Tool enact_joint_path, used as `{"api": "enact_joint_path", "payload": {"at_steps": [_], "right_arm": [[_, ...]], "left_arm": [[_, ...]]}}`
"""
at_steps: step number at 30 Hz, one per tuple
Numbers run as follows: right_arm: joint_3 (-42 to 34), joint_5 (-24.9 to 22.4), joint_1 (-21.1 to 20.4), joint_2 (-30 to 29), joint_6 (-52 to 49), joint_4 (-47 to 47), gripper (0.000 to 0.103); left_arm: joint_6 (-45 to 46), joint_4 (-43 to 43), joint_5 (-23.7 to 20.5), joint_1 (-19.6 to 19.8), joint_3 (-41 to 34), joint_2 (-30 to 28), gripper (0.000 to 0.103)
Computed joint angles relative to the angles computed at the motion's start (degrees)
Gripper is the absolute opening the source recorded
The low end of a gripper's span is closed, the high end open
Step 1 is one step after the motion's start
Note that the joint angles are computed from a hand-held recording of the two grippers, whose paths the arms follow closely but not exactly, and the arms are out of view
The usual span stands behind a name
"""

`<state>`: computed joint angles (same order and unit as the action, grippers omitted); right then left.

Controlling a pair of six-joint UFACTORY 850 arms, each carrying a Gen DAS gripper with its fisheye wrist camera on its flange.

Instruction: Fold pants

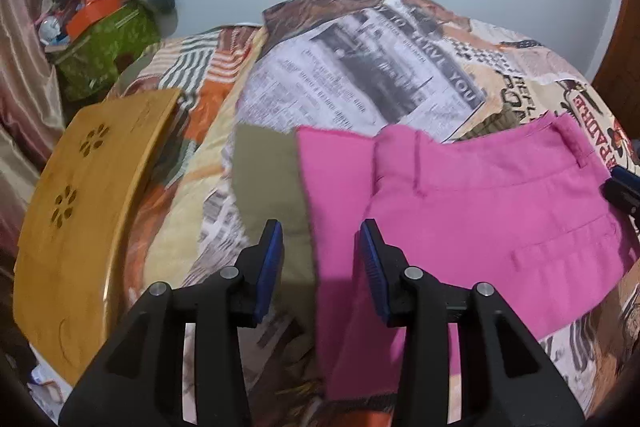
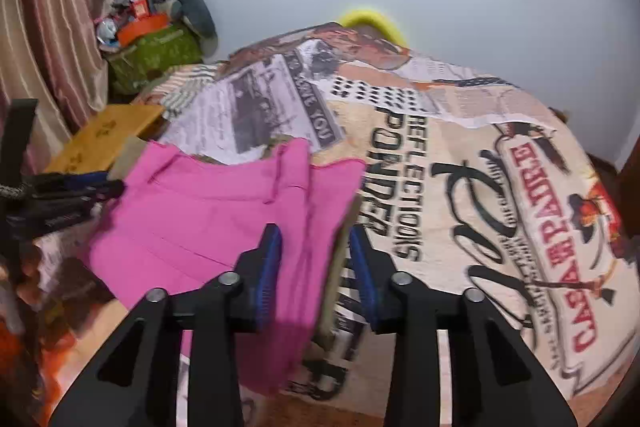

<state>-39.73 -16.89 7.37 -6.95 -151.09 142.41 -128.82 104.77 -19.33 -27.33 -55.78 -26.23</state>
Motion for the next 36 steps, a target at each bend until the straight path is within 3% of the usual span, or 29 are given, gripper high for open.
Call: {"api": "enact_joint_path", "payload": {"at_steps": [2, 6, 10, 15, 21, 24, 30, 36], "right_arm": [[0.35, 1.11, -0.30, 0.80, 0.35, -0.62, 0.035], [0.87, 2.44, -1.16, 3.75, 13.62, -13.48, 0.035], [2.54, 1.66, -1.55, 9.51, 23.25, -23.18, 0.035], [6.45, -0.80, -1.64, 21.29, 32.69, -31.59, 0.035], [11.15, -2.51, -1.00, 36.05, 42.40, -39.73, 0.036], [13.29, -3.97, -1.47, 43.44, 48.29, -44.46, 0.036], [18.11, -7.99, -3.54, 59.51, 57.92, -50.75, 0.036], [20.75, -2.99, 1.50, 72.65, 65.93, -57.12, 0.036]], "left_arm": [[1.63, -2.17, 0.14, 0.16, 1.03, 1.18, 0.041], [6.04, -7.05, -0.59, -0.78, 2.96, 4.64, 0.041], [9.49, -9.99, -4.18, -4.32, 6.39, 11.50, 0.041], [12.70, -13.95, -9.10, -10.05, 10.01, 20.31, 0.041], [16.16, -18.66, -20.17, -20.23, 13.22, 30.47, 0.041], [14.64, -18.98, -28.69, -27.42, 14.85, 35.54, 0.041], [10.05, -17.64, -40.15, -40.63, 17.88, 42.97, 0.041], [7.26, -18.00, -51.45, -53.45, 19.62, 46.64, 0.041]]}}
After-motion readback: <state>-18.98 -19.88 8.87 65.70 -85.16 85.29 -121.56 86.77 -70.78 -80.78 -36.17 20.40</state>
